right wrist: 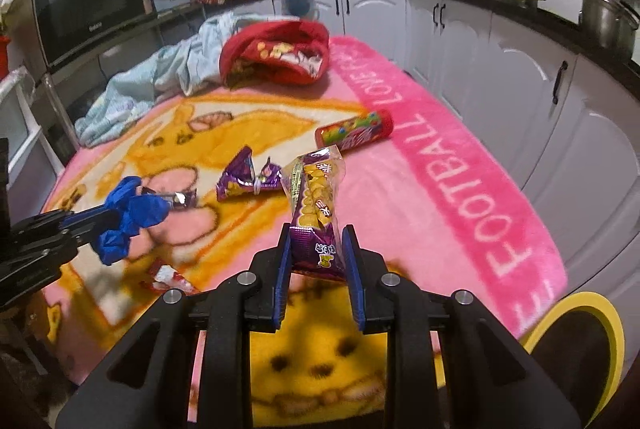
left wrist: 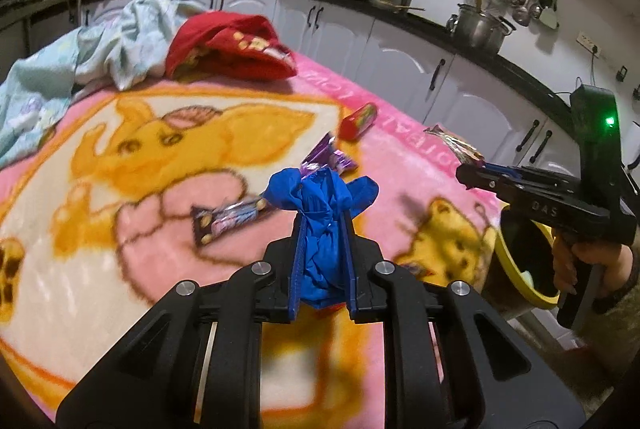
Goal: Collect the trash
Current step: 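Carry the blue cloth and purple snack bag over the yellow bin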
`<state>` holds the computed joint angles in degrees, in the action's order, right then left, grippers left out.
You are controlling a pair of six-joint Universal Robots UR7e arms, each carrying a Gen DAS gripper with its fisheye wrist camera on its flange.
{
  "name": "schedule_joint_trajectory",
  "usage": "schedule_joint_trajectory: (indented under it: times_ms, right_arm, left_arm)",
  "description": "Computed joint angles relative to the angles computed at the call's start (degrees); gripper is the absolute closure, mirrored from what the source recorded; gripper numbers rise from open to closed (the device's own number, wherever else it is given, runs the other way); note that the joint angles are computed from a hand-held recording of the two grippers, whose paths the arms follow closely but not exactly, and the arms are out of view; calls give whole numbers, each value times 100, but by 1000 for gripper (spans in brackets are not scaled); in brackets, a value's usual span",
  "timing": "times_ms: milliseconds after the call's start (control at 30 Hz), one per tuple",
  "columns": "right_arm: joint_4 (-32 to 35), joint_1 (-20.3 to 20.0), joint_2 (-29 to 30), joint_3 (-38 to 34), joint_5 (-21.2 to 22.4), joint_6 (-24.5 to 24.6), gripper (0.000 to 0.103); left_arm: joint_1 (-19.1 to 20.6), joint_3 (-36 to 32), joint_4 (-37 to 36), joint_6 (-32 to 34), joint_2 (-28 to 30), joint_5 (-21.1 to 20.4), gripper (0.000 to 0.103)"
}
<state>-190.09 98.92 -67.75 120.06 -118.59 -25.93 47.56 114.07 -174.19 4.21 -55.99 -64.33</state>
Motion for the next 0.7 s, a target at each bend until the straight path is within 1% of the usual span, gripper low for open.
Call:
schedule_joint_trajectory:
  times_ms: [267,700]
  right_arm:
    - [-247,9,-563,378,66,33,79]
    - [-798,-50,-1208,924,-68,-67,79]
  left_arm:
    - [-236,-192,-193,115,240,-115,92]
    - [-541,-501,-346,167,699,-365,92]
